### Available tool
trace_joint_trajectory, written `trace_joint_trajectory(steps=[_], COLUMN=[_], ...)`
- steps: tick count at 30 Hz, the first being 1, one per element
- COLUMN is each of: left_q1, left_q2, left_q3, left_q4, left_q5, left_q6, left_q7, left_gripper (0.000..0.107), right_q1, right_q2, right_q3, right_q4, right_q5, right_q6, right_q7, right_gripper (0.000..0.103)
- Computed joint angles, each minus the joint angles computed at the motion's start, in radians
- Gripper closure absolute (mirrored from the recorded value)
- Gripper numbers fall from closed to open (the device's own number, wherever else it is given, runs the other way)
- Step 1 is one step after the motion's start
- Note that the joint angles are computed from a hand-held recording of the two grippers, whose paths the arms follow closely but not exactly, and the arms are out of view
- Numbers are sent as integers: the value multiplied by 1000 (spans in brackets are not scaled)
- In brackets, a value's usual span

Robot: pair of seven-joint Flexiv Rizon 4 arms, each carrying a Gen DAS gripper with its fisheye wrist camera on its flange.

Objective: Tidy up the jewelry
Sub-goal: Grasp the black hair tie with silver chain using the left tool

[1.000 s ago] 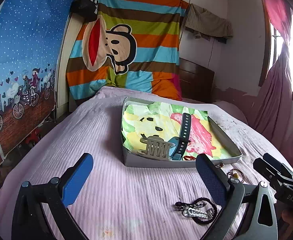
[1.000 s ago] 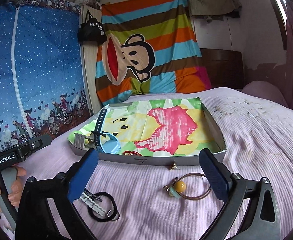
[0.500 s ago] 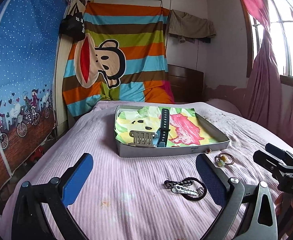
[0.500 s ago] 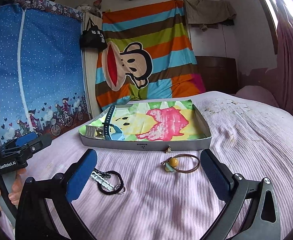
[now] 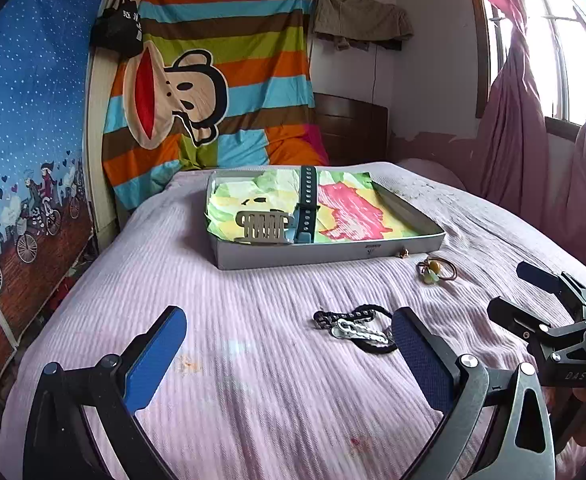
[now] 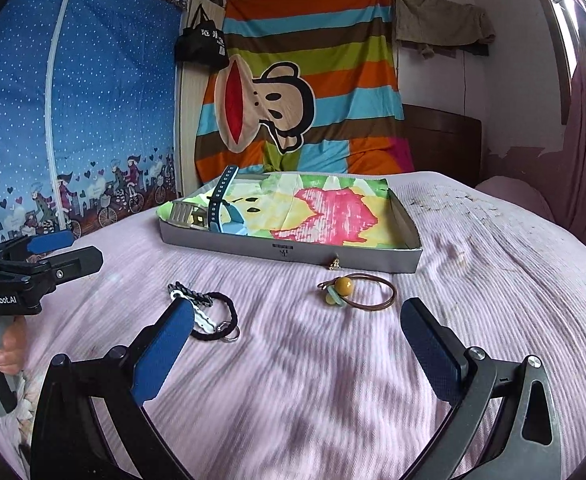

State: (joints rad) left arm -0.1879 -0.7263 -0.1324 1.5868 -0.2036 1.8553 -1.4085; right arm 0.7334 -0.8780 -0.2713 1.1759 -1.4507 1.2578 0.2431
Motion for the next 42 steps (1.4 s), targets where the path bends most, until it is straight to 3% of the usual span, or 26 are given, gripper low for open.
trace_joint_trajectory(steps=[8, 15, 24, 30, 32, 34, 40, 42], left_q1=[36, 47, 94, 119, 124, 121, 111, 103], left_q2=[-2, -6, -33, -63, -73, -85, -119, -130], left_q3=[-48, -69, -149, -199, -214, -216, -219, -215], left_q4=[-19, -37, -83, -122, -135, -154, -220, -245], left_q5=[8, -1, -60, -120, -140, -157, -211, -224], left_q6=[-114, -176, -284, -349, -362, -375, -436, -457], left_q7=[28, 57, 101, 131, 142, 147, 153, 154], left_gripper=[4, 4, 19, 31, 35, 38, 49, 50], right_q1=[-9, 12, 5, -7, -13, -21, -41, -50], right_q2=[-47, -59, -109, -153, -168, -184, -243, -270], right_q3=[45, 3, 9, 22, 29, 41, 59, 74], right_q4=[-31, -20, -79, -151, -174, -203, -312, -364], right_q5=[218, 348, 528, 627, 661, 694, 775, 800], right_q6=[-5, 21, 29, 9, 3, -4, -33, -54], right_q7=[-205, -239, -369, -464, -495, -528, -614, -655], right_gripper=[2, 2, 2, 10, 18, 23, 24, 33])
